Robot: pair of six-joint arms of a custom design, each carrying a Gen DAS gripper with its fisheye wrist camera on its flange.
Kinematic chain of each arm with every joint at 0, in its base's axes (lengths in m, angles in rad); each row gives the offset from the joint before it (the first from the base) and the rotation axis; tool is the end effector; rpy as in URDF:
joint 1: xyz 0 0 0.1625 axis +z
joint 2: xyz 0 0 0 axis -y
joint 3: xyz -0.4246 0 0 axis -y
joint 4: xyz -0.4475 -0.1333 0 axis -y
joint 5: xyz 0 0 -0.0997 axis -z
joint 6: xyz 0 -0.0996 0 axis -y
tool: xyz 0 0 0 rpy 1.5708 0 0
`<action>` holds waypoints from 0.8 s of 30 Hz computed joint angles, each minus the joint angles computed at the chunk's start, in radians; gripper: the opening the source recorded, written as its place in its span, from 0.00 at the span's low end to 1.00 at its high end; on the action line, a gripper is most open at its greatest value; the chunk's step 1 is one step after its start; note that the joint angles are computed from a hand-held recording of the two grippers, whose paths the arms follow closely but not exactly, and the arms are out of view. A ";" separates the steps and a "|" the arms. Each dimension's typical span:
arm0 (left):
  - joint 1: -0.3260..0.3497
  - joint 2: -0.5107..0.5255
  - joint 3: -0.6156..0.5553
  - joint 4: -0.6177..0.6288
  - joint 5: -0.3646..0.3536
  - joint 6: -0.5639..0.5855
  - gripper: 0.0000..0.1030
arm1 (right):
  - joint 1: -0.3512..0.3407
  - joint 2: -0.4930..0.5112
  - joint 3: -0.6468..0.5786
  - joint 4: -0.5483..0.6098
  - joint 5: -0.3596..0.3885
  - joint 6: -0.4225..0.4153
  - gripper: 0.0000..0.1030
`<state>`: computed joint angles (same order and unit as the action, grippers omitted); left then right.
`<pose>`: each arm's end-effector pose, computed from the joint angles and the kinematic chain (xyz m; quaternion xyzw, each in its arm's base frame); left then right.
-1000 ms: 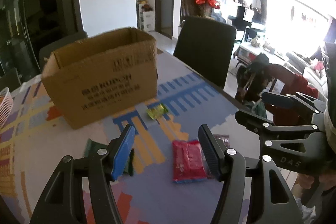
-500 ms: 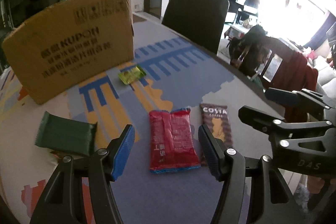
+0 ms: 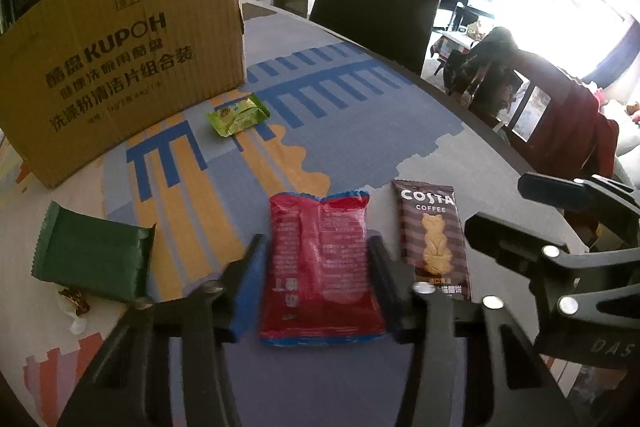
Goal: Organize snacks
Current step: 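Grasp the red bag with the left tool while the right tool grasps the COSTA biscuit pack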
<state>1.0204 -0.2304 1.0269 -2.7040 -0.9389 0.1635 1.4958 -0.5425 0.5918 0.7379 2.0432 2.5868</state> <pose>-0.2792 -0.8223 -0.1034 0.2786 0.8962 -0.2152 0.2700 0.0276 -0.8069 0.2265 0.1267 -0.8941 0.2860 0.3206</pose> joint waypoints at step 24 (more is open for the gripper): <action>0.001 -0.105 0.157 -0.136 0.049 -0.083 0.39 | 0.015 0.212 -0.302 0.198 -0.007 0.035 0.69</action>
